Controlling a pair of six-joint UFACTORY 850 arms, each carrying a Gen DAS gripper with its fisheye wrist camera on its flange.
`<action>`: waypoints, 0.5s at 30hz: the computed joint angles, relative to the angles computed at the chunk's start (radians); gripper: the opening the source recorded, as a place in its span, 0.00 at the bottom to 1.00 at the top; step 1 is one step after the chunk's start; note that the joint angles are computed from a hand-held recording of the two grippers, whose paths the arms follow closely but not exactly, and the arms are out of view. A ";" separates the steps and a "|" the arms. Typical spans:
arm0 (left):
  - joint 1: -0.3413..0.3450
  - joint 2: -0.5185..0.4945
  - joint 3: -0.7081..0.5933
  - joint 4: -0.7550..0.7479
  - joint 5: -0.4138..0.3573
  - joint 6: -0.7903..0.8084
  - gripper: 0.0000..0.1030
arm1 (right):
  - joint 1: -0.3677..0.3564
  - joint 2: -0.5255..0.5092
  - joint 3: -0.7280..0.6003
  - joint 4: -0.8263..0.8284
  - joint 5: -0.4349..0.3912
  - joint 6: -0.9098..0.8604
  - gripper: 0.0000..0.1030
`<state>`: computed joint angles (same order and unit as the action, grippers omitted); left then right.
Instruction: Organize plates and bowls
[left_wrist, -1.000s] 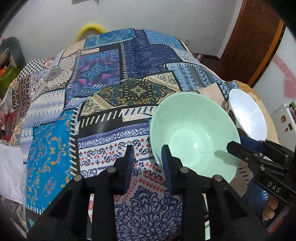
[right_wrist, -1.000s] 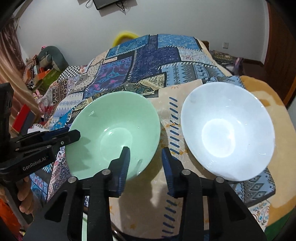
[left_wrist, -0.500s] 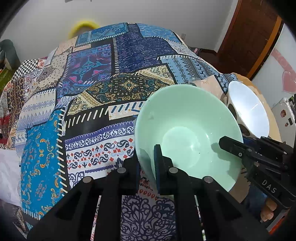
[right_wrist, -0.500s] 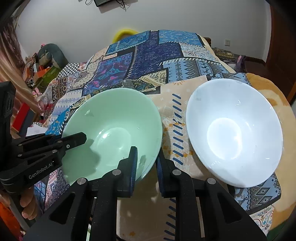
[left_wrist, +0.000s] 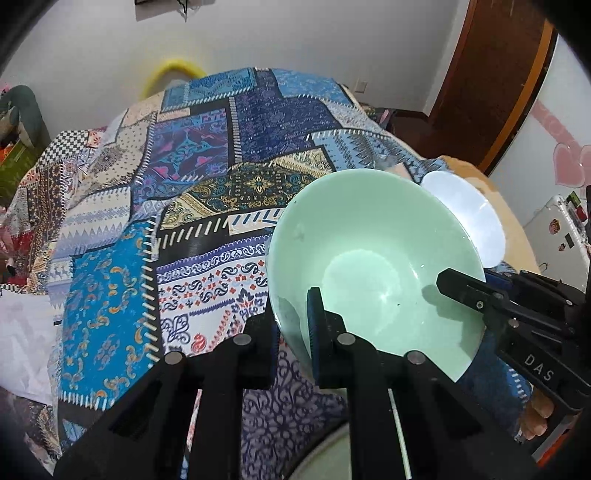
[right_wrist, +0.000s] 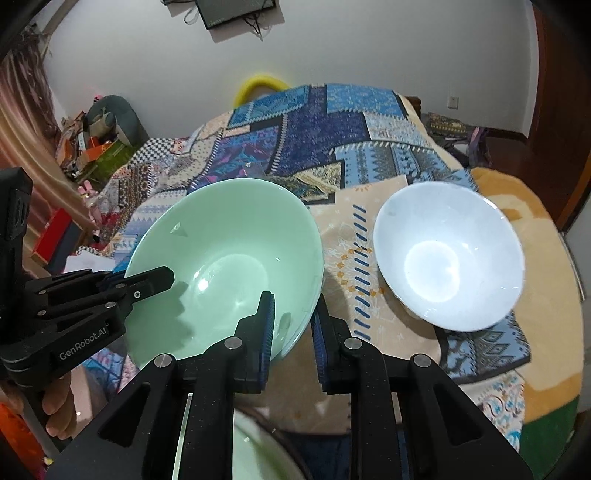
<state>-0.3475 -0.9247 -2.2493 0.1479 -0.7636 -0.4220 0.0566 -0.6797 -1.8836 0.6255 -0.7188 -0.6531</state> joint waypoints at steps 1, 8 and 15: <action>-0.002 0.014 0.016 0.005 0.006 -0.006 0.12 | 0.001 0.009 0.009 0.005 0.004 -0.005 0.17; -0.024 0.160 0.191 0.075 0.072 -0.078 0.13 | 0.001 0.099 0.099 0.063 0.034 -0.069 0.17; -0.041 0.283 0.340 0.143 0.119 -0.160 0.13 | 0.008 0.172 0.175 0.109 0.057 -0.124 0.17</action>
